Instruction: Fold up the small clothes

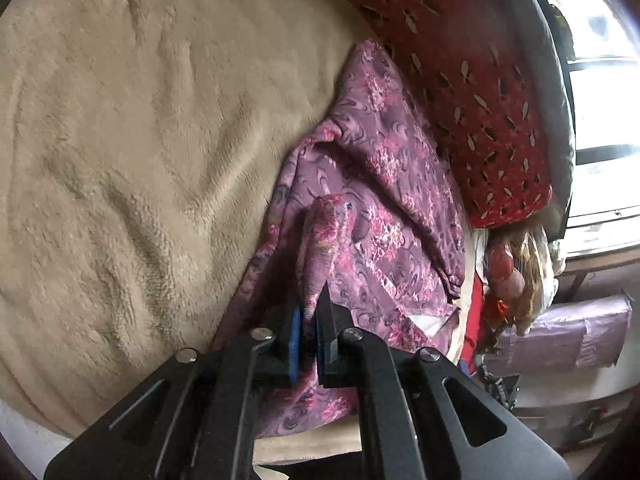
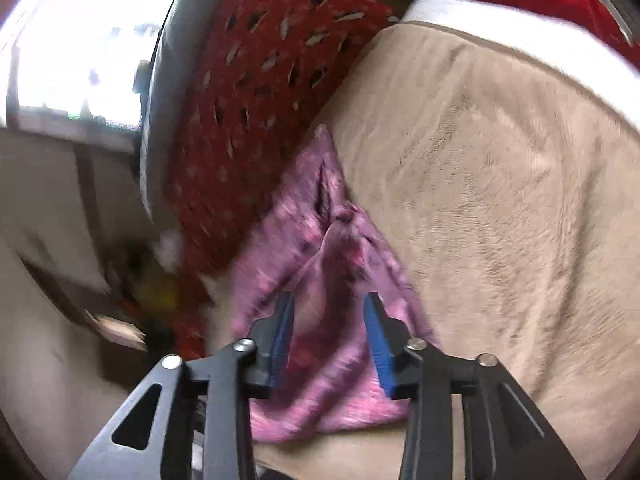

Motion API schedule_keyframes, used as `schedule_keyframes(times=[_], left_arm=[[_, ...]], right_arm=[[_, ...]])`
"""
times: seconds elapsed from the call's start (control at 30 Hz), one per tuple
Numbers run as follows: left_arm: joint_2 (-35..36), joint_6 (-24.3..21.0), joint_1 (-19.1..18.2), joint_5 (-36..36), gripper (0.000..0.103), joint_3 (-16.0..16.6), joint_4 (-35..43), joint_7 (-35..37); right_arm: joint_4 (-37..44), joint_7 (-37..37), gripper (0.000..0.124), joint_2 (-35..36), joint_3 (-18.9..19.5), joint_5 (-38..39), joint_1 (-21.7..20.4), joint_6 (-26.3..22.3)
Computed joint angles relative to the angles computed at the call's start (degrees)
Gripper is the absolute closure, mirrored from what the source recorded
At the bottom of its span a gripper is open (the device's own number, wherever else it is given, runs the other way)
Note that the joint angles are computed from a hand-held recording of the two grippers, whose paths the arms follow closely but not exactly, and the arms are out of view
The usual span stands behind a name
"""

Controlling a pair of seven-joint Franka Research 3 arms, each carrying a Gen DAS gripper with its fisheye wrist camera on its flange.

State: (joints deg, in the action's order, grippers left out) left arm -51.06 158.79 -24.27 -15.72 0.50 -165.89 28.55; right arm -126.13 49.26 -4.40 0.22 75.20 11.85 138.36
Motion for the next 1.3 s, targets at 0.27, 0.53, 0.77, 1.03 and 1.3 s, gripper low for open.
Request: schedule_keyframes(times=[0.27,0.53,0.77,1.03,1.3], left_arm=[[6.0,5.5,-5.6,-4.2,0.063,4.6,2.1,4.0],[5.7,1.1,-1.4,-1.2,0.099,-0.7,5.0,4.3],[1.8,2.9,2.4,3.0,0.099,-2.8,6.1,1.8],[11.9,4.0,9.6,9.1,0.099,-0.7,17.4,4.2],[28.8,6.6,16.7,11.1,0.102,0.5,28.9,7.2]], right_arm=[[8.8,6.6,0.079,9.5,3.2,-15.0,2.3,8.8],[5.9,-6.4,0.122,6.0,5.8,-10.6,2.9,13.7],[4.0,-14.9,0.122,-0.5,2.2,-0.5,3.7,9.2],[17.7,-11.6,0.122,9.6,3.3,1.1,3.2,10.9],[39.2,-0.9,0.122,27.6,7.0,-5.1,1.6,16.3]])
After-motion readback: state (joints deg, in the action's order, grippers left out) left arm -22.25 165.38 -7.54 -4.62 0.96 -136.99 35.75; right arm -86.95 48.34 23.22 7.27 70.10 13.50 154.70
